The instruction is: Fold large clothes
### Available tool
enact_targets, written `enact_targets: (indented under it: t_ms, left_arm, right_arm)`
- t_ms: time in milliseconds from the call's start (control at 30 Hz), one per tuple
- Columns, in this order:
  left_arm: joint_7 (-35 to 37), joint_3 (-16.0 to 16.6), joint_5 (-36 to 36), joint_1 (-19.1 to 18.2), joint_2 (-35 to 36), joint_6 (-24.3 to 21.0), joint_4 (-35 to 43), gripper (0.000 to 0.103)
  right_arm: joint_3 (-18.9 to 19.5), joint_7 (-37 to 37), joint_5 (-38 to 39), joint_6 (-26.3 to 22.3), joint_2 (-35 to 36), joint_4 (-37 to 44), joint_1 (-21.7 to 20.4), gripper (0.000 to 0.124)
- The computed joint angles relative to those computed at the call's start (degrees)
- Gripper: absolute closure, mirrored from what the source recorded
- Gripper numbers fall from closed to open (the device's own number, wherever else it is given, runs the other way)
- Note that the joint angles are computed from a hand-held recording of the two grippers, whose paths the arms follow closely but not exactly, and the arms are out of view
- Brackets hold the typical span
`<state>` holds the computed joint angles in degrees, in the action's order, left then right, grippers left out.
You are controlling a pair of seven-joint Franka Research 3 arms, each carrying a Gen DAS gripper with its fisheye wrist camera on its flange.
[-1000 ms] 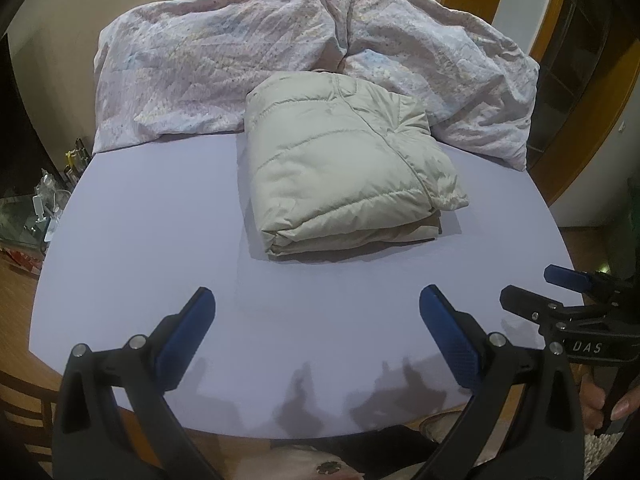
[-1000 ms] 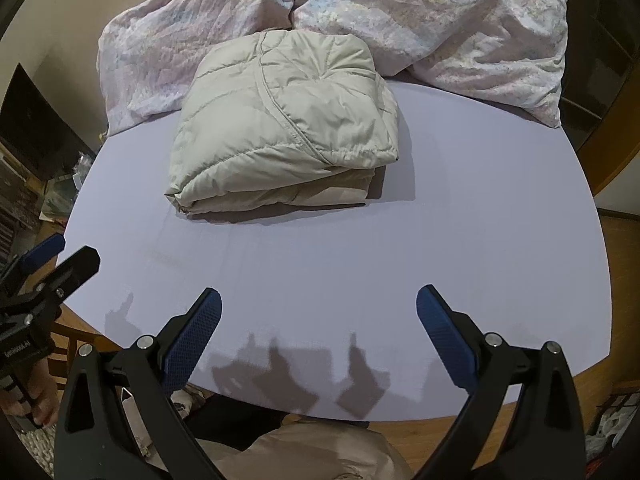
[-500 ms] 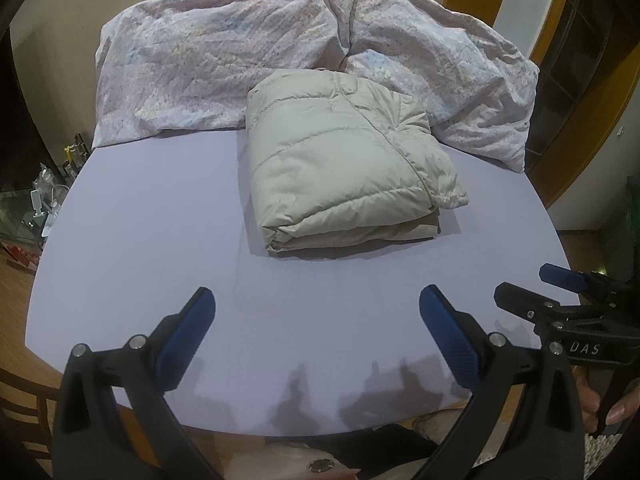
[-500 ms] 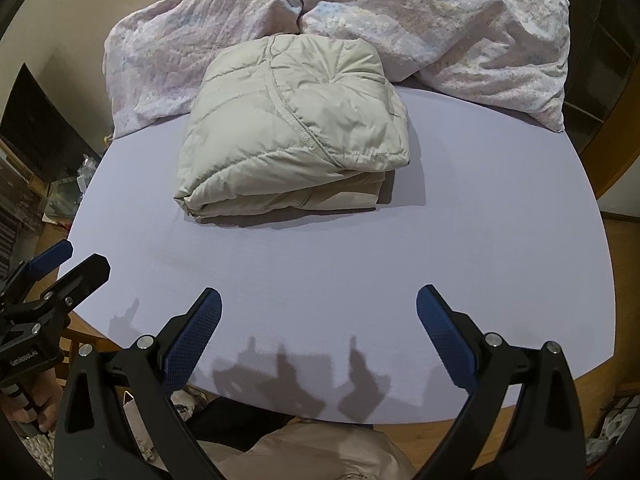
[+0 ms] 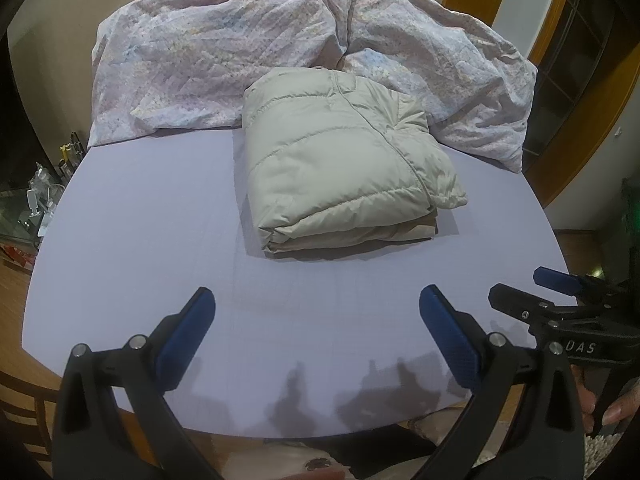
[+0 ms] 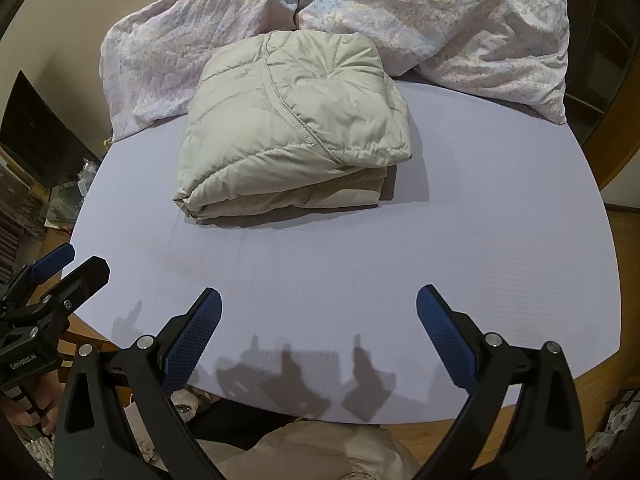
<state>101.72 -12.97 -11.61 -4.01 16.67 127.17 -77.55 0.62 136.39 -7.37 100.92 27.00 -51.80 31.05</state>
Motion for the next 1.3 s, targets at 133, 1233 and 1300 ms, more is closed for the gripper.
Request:
enact_targets:
  t_ms: [133,1233,1300]
  left_arm:
    - [-0.4,0.0,0.0,0.0,0.5,-0.3,0.5,0.002]
    - [-0.9,-0.1,0.1,0.1,1.0,-0.8,0.9,0.002]
    - [-0.6,-0.1,0.0,0.2,0.9,-0.7,0.8,0.002]
  right_arm:
    - [0.0,0.1,0.2,0.1,0.1,-0.1,0.0,0.024]
    - [0.0,0.3,0.4,0.2,0.2,-0.3,-0.2,0.024]
    - [0.0,0.3,0.4,0.2,0.2,-0.3,-0.2,0.024]
